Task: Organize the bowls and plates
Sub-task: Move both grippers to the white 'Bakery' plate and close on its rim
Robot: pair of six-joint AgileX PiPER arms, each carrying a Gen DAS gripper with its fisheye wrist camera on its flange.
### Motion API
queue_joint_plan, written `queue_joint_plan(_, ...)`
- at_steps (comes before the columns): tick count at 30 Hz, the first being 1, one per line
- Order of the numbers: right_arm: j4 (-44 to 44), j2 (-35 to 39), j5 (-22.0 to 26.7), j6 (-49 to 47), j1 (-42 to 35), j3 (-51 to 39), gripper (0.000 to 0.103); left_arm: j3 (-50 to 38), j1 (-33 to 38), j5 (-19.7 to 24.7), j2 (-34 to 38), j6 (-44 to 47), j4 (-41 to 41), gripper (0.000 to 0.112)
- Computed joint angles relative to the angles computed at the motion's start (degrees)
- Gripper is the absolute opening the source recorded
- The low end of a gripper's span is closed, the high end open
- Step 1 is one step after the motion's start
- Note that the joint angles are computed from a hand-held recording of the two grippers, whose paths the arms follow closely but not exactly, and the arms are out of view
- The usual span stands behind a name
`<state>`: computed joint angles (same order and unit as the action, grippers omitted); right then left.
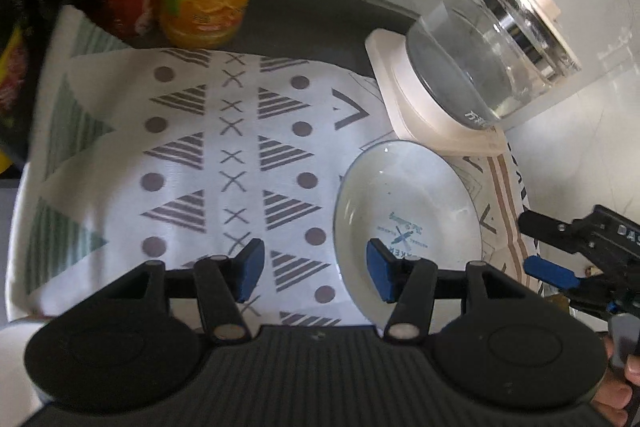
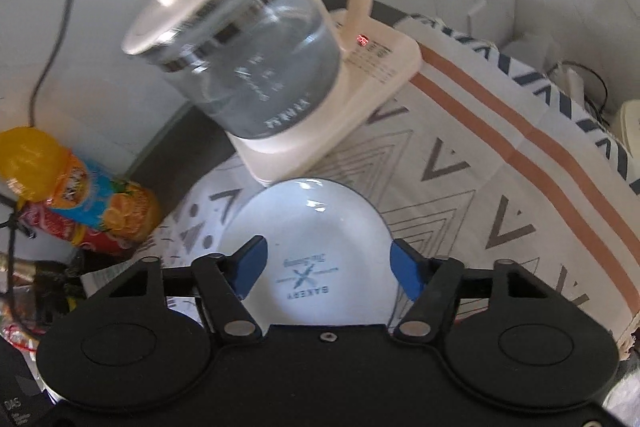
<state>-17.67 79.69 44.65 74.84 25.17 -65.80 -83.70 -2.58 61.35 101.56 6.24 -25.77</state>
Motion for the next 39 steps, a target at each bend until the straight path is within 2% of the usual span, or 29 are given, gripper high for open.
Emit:
queue_joint_plan(7, 10.5, 3.4, 0.3, -11.8, -6.9, -0.7, 0.053, -1.9, -1.6, 0.9, 4.7, -2.3, -0.1, 0.048)
queue_joint_plan(9, 13.2, 4.4, 0.2, -15.4, -8.4, -0.8, 0.045, -2.2, -2.0, 1.3, 5.5, -2.7, 0.1, 0.04)
queue_joint_plan(12, 16.3, 6.0, 1.1, -19.7, -10.5, -1.5, 0.04, -2.4, -2.3, 1.4, 6.7, -2.7, -0.5, 0.031)
queue_joint_plan(17, 20.4, 8.6, 2.1, -26.2, -13.4, -3.1, 0.038, -2.5, -3.2, 0.7, 8.2, -3.5, -1.1, 0.021)
queue_joint_plan(21, 25.1, 10.4, 1.5, -31.1, -15.8, -3.5, 0.031, -2.1, -3.6, -0.1, 8.5, -4.0, -1.7, 0.017)
queue_joint_plan(24, 27.7, 11.9, 2.5, -35.3, -16.8, -4.6, 0.029, -2.2, -3.9, 0.0, 8.9, -4.6, -2.4, 0.01)
queue_joint_plan(27, 31.1, 13.6, 3.8, -38.6, -17.9, -5.4, 0.028, -2.3, -4.6, -0.3, 9.3, -5.9, -2.2, 0.009)
queue_joint_plan(30, 30.8, 14.8, 4.8, -39.3, -17.8, -5.8, 0.025, -2.1, -4.8, -0.9, 9.3, -6.6, -2.4, 0.009)
queue_joint_plan(39, 30.4, 13.3, 2.3, -39.2, -17.2, -4.0, 0.018, -0.3, -3.8, -1.8, 8.1, -6.1, -4.0, 0.008)
